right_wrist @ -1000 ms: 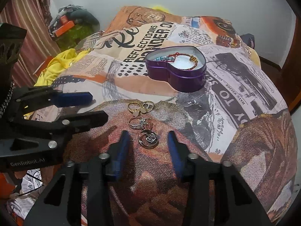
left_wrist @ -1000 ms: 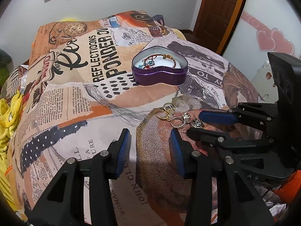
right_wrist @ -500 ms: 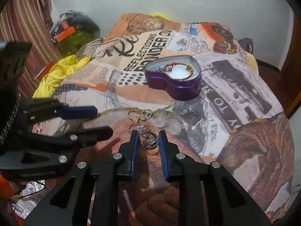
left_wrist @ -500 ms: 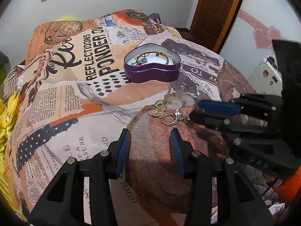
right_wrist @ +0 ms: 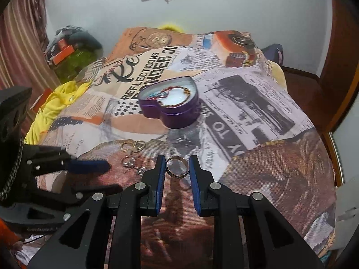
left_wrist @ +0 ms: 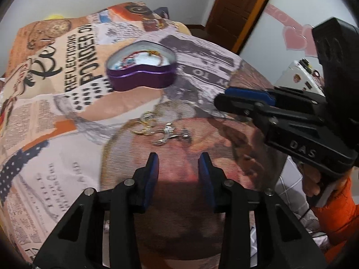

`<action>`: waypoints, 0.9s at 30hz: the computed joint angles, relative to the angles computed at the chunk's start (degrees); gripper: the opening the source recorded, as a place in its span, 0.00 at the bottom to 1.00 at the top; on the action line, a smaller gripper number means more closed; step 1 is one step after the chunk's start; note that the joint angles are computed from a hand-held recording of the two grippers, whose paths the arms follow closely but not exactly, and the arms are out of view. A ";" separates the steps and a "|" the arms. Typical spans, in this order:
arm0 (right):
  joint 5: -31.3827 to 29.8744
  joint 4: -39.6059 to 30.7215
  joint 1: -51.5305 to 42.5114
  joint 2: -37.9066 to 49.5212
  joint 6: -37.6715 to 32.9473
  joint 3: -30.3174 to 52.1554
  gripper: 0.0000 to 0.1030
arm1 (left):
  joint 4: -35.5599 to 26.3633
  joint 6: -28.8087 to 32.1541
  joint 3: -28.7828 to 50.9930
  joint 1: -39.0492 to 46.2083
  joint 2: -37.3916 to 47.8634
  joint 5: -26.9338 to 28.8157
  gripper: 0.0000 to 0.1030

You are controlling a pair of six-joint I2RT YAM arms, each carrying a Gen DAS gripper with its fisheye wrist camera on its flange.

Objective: Organize jewelry
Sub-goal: 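Lift the ring with the right gripper while the left gripper grasps a small earring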

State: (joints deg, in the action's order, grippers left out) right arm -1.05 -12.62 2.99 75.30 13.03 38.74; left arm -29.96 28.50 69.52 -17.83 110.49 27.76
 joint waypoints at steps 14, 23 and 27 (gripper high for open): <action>-2.03 0.20 -4.00 -2.34 -1.09 -1.72 0.19 | 0.31 -6.39 5.12 -3.01 4.62 -1.85 0.18; -2.60 0.47 -4.48 -2.29 -1.41 -2.04 0.19 | 4.89 -7.63 2.73 -4.27 3.55 -5.20 0.08; -2.37 0.40 -4.09 -2.42 -1.32 -2.00 0.19 | 4.87 -7.74 2.48 -3.67 3.25 -4.67 0.08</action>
State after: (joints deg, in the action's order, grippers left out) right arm -3.41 -12.21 -1.10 72.87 11.71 36.74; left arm -25.09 20.77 72.01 -21.50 113.74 23.09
